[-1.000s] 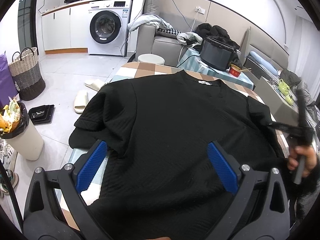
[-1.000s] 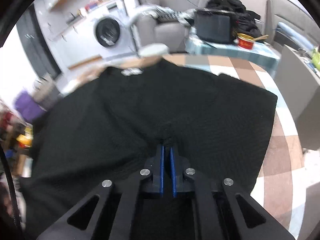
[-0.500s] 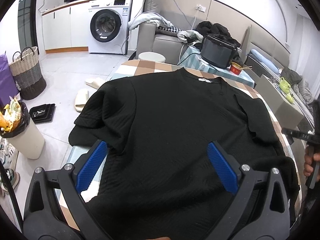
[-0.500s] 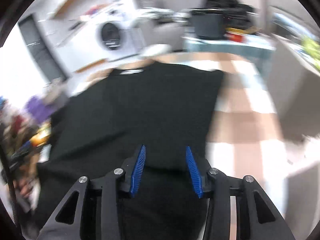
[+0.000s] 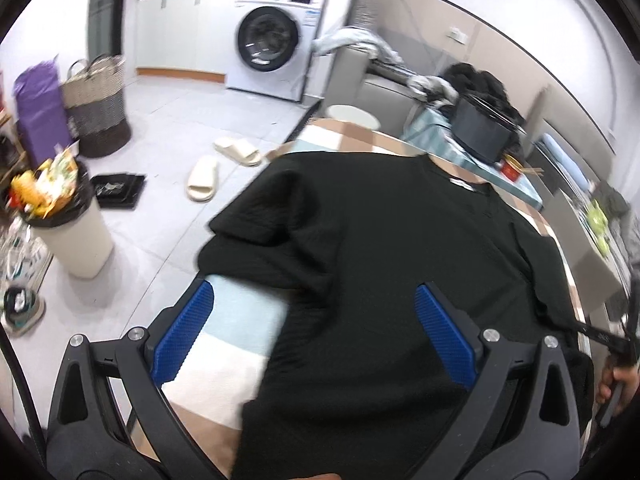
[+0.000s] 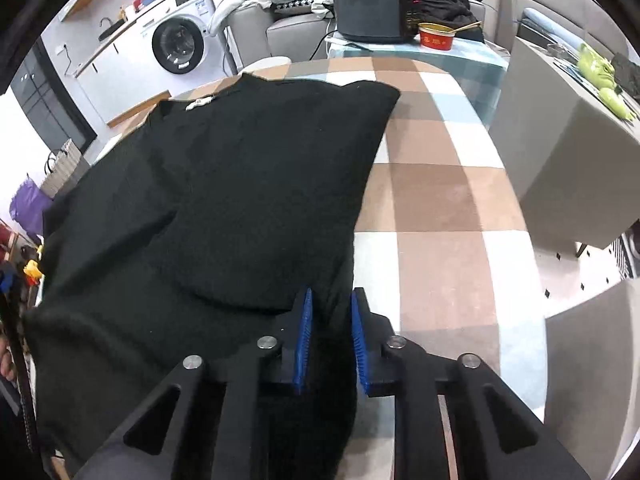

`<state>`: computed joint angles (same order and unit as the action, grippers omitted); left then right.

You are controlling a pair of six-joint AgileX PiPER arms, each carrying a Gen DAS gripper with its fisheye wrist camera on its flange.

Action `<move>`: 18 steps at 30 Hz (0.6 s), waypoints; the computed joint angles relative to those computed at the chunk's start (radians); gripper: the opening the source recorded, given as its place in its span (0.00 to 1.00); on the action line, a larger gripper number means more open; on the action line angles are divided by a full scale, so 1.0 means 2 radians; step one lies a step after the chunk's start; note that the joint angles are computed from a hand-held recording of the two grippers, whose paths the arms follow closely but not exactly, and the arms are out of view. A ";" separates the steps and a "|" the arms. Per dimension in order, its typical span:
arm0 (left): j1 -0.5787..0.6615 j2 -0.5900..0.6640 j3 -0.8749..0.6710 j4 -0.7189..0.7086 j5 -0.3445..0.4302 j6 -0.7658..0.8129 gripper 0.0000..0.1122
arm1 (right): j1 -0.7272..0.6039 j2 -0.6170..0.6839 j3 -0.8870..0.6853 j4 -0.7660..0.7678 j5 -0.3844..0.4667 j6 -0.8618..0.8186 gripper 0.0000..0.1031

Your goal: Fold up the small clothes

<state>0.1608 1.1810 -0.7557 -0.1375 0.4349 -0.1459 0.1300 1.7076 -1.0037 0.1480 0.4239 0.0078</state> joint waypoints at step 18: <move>0.168 0.228 -0.110 -0.270 0.037 0.253 0.75 | -0.022 -0.080 0.062 0.066 -0.027 -0.024 0.39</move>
